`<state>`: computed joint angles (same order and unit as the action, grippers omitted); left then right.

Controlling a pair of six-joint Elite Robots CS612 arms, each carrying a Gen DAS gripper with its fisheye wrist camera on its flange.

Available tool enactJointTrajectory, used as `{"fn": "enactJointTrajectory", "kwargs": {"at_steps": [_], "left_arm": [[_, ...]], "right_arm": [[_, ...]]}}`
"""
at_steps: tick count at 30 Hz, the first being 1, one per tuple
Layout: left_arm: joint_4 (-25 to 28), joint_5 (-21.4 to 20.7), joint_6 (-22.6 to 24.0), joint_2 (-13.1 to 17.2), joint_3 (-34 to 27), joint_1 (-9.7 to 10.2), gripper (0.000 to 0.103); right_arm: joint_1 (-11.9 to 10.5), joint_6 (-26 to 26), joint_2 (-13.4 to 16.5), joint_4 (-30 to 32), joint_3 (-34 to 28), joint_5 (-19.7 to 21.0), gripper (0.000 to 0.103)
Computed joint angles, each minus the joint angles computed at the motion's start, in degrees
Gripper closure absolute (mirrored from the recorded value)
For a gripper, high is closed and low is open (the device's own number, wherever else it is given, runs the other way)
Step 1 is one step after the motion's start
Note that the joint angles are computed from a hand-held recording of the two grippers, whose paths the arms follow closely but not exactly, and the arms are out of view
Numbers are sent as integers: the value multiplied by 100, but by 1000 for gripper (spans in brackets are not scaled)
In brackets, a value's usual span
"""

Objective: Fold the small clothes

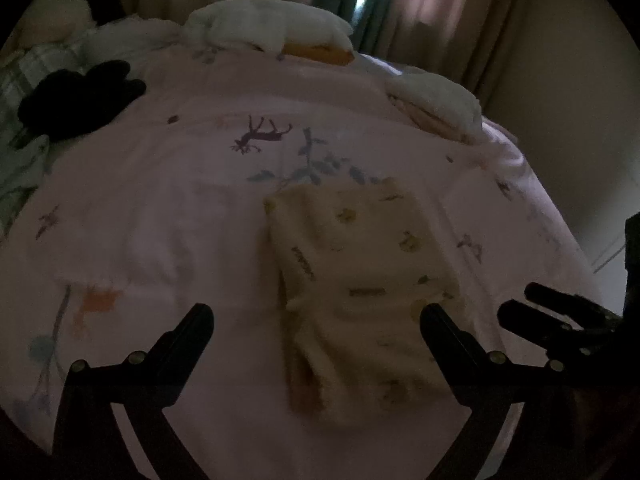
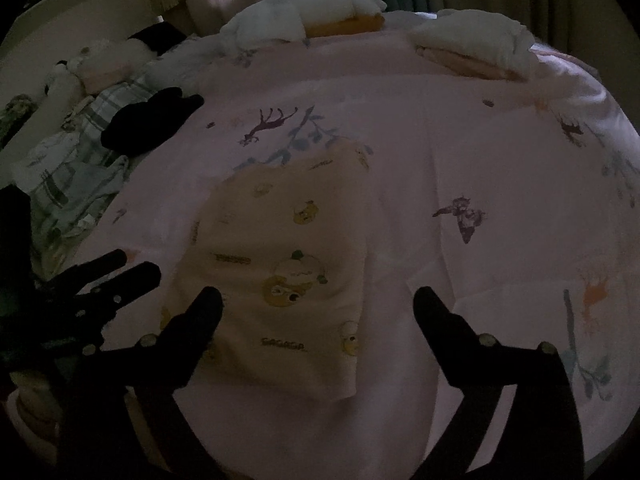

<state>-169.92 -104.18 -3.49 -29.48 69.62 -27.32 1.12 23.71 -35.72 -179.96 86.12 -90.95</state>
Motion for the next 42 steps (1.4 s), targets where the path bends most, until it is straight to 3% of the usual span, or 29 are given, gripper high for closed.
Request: {"fn": "enactJointTrajectory", "kwargs": {"at_steps": [6,11,16,26,34,39,42], "left_arm": [[-294,459,209,-67,161,-74,1],[-325,408,235,-101,205,-71,1],[-389,536,283,-144,291,-105,1],[-444,782,134,-182,336,-122,1],[-443,786,83,-215,362,-128,1],[-462,537,79,-223,364,-99,1],[-509,652,103,-222,378,-117,1]], "right_arm": [[41,10,-42,64,26,-212,2],[38,57,-68,58,46,-161,1],[120,-24,-97,189,27,-506,0],[183,-148,-115,300,1,-611,0],[221,-174,-94,468,-53,-610,0],[235,-172,-99,474,-68,-637,0],[234,-159,-119,442,-35,-623,0]]}}
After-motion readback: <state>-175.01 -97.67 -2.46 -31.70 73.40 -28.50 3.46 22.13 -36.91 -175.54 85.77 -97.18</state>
